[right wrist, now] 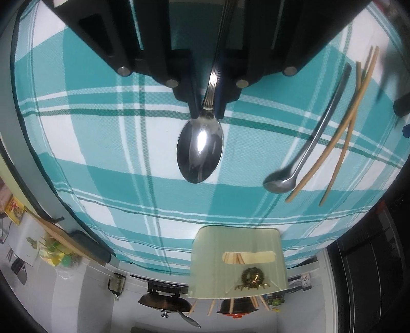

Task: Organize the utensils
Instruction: 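Move the right tool over a steel spoon while the left tool aligns over a chopstick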

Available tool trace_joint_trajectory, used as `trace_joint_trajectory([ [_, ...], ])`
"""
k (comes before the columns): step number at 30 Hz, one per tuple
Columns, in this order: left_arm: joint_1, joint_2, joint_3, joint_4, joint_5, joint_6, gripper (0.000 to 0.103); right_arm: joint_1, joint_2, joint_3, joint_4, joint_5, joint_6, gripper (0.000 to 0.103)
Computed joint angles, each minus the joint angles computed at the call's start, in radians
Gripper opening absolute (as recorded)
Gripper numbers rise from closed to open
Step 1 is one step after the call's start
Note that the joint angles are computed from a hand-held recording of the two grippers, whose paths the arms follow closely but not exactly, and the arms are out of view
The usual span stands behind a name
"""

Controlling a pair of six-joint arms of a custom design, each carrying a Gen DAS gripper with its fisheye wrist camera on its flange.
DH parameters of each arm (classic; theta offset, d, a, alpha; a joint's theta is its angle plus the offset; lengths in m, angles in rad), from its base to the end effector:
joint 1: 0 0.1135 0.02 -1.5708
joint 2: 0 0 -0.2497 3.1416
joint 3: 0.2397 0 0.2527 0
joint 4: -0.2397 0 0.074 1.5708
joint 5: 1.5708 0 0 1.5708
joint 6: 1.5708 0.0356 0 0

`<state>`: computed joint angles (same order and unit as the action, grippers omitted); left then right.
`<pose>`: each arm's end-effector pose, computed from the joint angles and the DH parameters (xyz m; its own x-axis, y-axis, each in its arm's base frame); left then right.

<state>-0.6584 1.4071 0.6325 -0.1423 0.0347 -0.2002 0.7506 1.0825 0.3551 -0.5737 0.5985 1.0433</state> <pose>0.2076 -0.1621 0.1441 -0.7402 0.3213 -0.5907 0.4908 0.8586 -0.1480 0.1260 0.0901 0.1159 -0.7469 0.2796 -0.6033 0.3806 0.9237 -0.0431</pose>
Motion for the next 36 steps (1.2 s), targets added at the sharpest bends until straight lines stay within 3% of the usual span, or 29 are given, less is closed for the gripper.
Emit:
trace_joint_trajectory([
  [4, 0.01, 0.134, 0.126, 0.005, 0.02, -0.019, 0.101, 0.002, -0.042, -0.028, 0.005, 0.007, 0.021, 0.011],
  [11, -0.049, 0.432, 0.395, -0.064, -0.114, -0.049, 0.1, 0.018, -0.046, -0.047, 0.032, 0.031, 0.044, 0.012],
  [13, -0.099, 0.419, 0.338, 0.01, -0.216, -0.003, 0.1, 0.017, -0.058, -0.057, 0.039, 0.032, 0.042, 0.012],
  [15, -0.11, 0.389, 0.293, 0.035, -0.239, 0.021, 0.101, 0.019, -0.077, -0.069, 0.041, 0.033, 0.042, 0.013],
  [26, 0.07, 0.301, 0.225, -0.038, -0.066, 0.142, 0.1, 0.01, -0.133, -0.099, 0.058, 0.021, 0.034, 0.013],
  [28, 0.072, 0.295, 0.225, -0.054, -0.06, 0.166, 0.1, -0.009, -0.192, -0.122, 0.068, -0.005, 0.006, 0.019],
  [33, 0.064, 0.297, 0.242, -0.083, -0.052, 0.202, 0.1, -0.048, -0.35, -0.143, -0.002, -0.102, -0.03, 0.054],
  [36, 0.067, 0.333, 0.282, -0.091, -0.035, 0.196, 0.1, -0.033, -0.302, -0.115, -0.04, -0.095, -0.012, 0.054],
])
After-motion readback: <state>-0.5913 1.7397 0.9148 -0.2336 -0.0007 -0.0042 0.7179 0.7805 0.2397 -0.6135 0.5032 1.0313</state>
